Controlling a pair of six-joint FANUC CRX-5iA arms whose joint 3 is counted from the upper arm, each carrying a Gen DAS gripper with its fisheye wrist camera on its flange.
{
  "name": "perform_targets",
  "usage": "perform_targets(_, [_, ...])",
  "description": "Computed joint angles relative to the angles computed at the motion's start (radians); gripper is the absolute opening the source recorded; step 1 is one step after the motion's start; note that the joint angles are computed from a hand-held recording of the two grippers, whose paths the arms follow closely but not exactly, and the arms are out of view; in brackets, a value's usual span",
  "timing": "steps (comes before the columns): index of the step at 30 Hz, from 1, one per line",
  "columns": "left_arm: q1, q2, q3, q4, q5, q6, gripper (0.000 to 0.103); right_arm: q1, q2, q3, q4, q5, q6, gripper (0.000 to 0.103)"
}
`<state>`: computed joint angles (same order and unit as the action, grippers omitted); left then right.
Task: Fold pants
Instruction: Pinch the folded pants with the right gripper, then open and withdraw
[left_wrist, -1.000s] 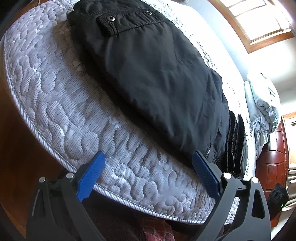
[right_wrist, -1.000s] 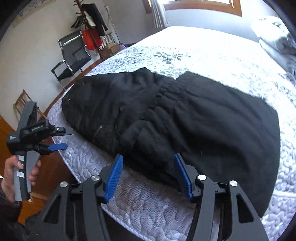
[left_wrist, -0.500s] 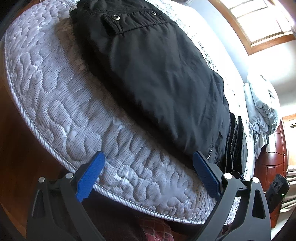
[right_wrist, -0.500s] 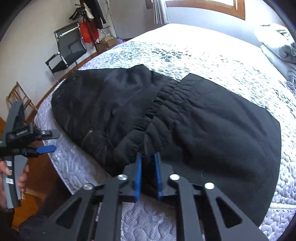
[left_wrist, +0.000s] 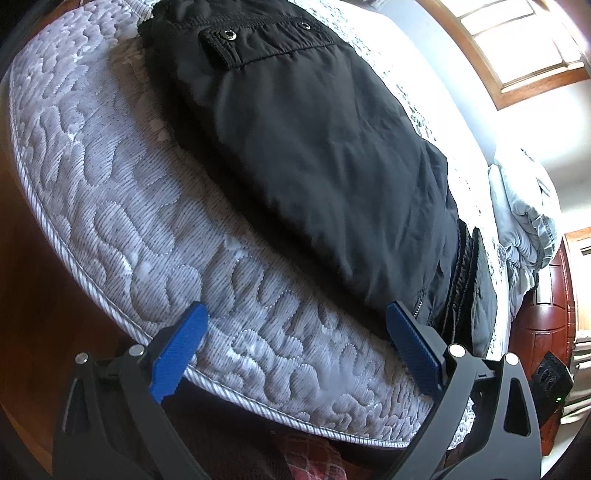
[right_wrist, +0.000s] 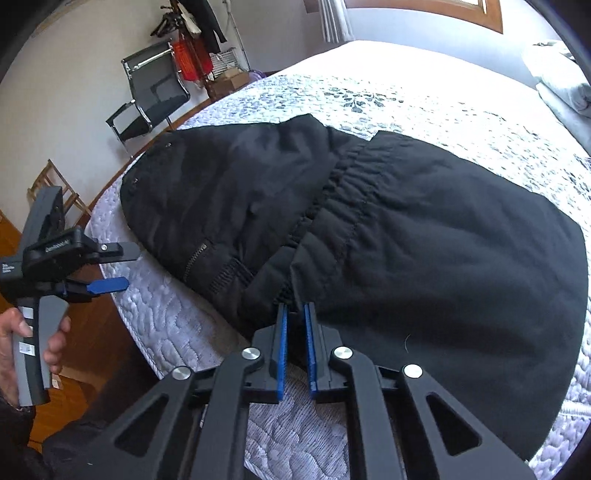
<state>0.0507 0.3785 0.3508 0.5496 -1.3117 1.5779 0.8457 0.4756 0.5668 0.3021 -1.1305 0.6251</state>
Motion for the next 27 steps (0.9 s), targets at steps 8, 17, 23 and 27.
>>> perform_targets(8, [-0.006,0.006,0.028,-0.006,-0.011,0.001,0.097,-0.013,-0.029,-0.022,-0.037,0.03,-0.015,0.039])
perform_targets(17, [0.036,-0.001,0.012,0.065,0.014,0.012,0.097,-0.03,-0.269,-0.333,0.071,0.233,-0.313,0.042])
perform_targets(23, [0.088,0.01,-0.044,0.224,0.063,0.002,0.097,-0.052,-0.475,-0.632,0.233,0.327,-0.708,0.043])
perform_targets(27, [0.122,0.004,-0.147,0.413,0.147,-0.027,0.097,-0.051,-0.55,-0.738,0.3,0.328,-0.851,0.043])
